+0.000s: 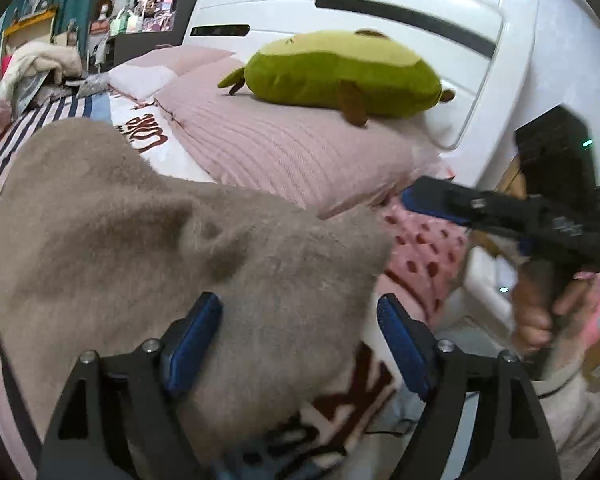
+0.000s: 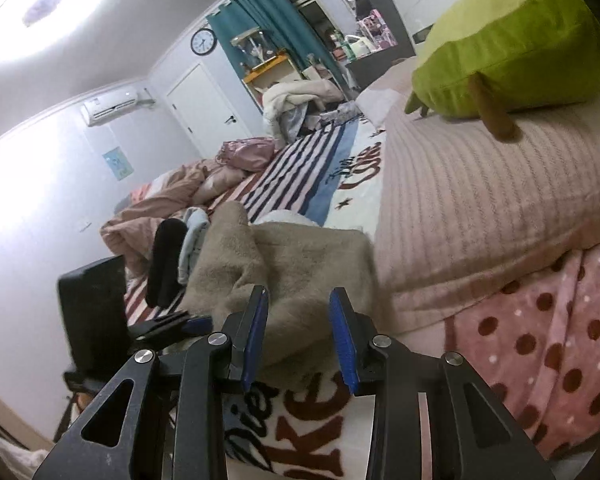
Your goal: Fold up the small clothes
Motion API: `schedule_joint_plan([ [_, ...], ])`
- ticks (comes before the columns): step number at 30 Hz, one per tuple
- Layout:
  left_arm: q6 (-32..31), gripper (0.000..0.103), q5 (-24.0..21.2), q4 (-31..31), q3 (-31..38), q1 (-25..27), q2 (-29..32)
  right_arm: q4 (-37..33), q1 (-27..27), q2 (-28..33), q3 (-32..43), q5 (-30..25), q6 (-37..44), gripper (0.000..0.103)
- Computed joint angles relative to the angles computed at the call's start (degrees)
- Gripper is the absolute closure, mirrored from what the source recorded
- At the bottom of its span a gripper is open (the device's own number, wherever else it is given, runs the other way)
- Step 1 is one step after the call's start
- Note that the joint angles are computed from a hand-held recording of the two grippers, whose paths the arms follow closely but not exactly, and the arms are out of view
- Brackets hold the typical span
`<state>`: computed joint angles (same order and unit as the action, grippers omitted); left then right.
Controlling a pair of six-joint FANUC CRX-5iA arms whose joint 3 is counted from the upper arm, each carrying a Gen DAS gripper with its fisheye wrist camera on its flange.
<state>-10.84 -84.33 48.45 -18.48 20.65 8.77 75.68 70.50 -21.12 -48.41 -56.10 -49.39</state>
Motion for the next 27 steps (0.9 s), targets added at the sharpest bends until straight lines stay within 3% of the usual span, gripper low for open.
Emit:
schedule_joint_plan([
  [2, 1.15, 0.022, -5.85, -0.09, 1.84, 3.13, 1.09, 1.08, -1.49, 1.34, 1.25, 1.81, 1.47, 0.060],
  [4, 1.40, 0.019, -8.24, 1.26, 1.58, 5.13, 1.15, 2.03, -2.72, 3.20, 2.99, 4.16, 4.00, 0.051],
  [7, 1.68, 0.013, -8.64, 4.71, 1.42, 8.95, 1.14, 1.27, -5.41, 7.44, 6.96, 8.65, 9.72, 0.051],
  [8, 1.65, 0.012, -8.03, 5.47, 1.70, 9.92, 1.34, -0.89, -5.70, 9.70, 9.02, 8.96, 12.30, 0.051],
  [10, 2.61, 0.011, -5.75, 6.69, 2.49, 11.04, 2.04, -5.42, -4.99, 12.51, 11.70, 6.82, 14.84, 0.062],
  [11, 3.73, 0.009, -4.57, 6.98, 3.22, 11.36, 2.72, -9.20, -4.58, 13.91, 13.24, 5.00, 16.50, 0.075],
  [13, 6.11, 0.005, -3.41, 7.08, 5.25, 11.76, 4.80, -15.24, -4.70, 14.42, 13.40, 4.37, 17.25, 0.076],
  [16, 9.76, 0.001, -3.04, 4.70, 9.79, 10.48, 9.43, -17.40, -6.03, 12.01, 9.43, 9.81, 12.87, 0.075],
  [20, 18.88, 0.001, -5.60, -0.38, 16.99, 6.90, 17.11, -19.35, -5.43, 11.22, 8.22, 9.49, 10.63, 0.039],
  [21, 20.99, 0.001, -7.14, -1.33, 18.56, 5.85, 18.96, -19.99, -5.31, 11.23, 8.33, 8.99, 10.78, 0.035],
  [23, 23.56, 0.002, -10.00, -1.76, 20.45, 4.10, 21.82, -19.67, -6.03, 10.82, 7.73, 10.66, 10.24, 0.034],
  [25, 24.72, 0.010, -7.96, -0.95, 18.96, 2.78, 21.73, -19.07, -7.24, 10.14, 6.83, 12.81, 9.98, 0.034],
  [27, 24.61, 0.040, -5.59, 0.61, 17.02, 2.24, 20.86, -19.33, -7.96, 9.77, 6.52, 14.17, 10.91, 0.034],
])
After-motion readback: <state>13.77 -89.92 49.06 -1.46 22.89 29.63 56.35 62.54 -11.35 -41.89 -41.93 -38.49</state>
